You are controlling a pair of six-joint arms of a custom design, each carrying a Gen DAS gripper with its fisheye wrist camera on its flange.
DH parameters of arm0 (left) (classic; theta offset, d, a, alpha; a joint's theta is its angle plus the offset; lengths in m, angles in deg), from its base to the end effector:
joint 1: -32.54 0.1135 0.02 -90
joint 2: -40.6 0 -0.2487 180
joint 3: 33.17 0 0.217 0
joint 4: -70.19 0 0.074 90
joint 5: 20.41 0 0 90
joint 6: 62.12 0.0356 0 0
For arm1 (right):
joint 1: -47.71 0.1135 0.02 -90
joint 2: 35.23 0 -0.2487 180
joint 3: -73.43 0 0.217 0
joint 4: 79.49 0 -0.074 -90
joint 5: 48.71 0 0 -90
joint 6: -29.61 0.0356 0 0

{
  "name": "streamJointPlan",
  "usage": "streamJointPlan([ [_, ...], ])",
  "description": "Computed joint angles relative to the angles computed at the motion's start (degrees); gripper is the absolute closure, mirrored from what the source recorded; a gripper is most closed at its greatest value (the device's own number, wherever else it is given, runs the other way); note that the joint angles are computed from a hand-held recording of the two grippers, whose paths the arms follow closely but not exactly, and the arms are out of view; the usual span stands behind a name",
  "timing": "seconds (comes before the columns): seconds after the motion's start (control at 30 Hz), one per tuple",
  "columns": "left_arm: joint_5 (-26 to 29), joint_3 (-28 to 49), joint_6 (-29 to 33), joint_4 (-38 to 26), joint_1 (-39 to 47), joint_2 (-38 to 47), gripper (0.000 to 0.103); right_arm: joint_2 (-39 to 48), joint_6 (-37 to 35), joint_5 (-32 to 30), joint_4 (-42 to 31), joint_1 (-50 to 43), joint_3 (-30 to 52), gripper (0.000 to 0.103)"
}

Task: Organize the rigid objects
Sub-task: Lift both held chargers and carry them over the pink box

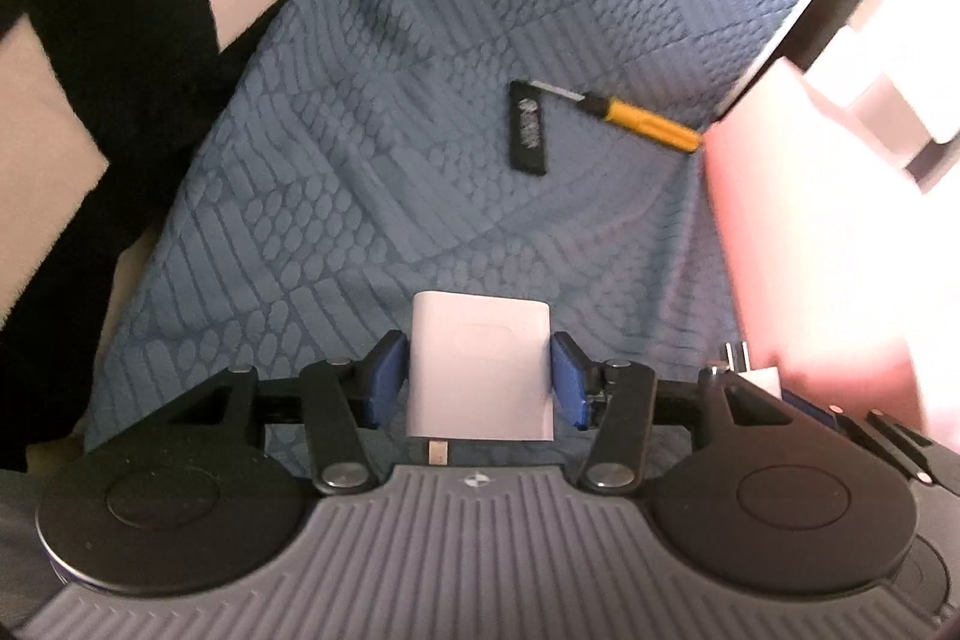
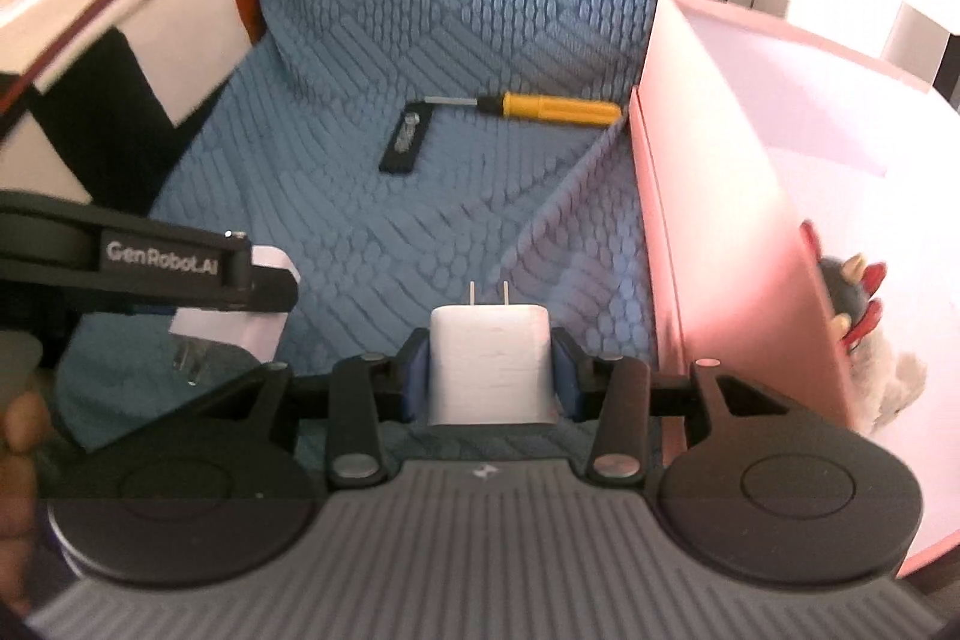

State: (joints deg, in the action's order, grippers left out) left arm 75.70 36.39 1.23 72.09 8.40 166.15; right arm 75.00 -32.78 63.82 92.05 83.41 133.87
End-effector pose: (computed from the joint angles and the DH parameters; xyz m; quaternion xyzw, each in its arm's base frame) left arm 0.3180 -0.1467 0.0474 -0.0044 0.9501 -0.1778 0.2563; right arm 0.2535 0.1653 0.0903 -0.0132 0.9447 -0.0192 0.3270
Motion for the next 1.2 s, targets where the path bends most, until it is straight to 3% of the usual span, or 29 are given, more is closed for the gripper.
streamJointPlan([
  [0.4,1.37,-10.25,-1.35,0.32,1.07,-20.11,0.045,-16.71,0.18,3.53,-10.10,3.52,0.19,0.058],
  [0.7,-2.34,-15.95,-4.33,-6.39,-3.09,-37.45,0.045,-29.66,4.41,8.31,-20.54,10.23,0.21,0.058],
  [0.97,-4.39,-17.97,-6.00,-10.04,-7.00,-43.87,0.045,-35.28,10.18,10.98,-27.55,14.29,-1.35,0.058],
  [1.2,-5.86,-15.77,-7.57,-10.54,-11.50,-42.80,0.045,-40.45,11.49,12.53,-31.78,14.17,-2.73,0.058],
])
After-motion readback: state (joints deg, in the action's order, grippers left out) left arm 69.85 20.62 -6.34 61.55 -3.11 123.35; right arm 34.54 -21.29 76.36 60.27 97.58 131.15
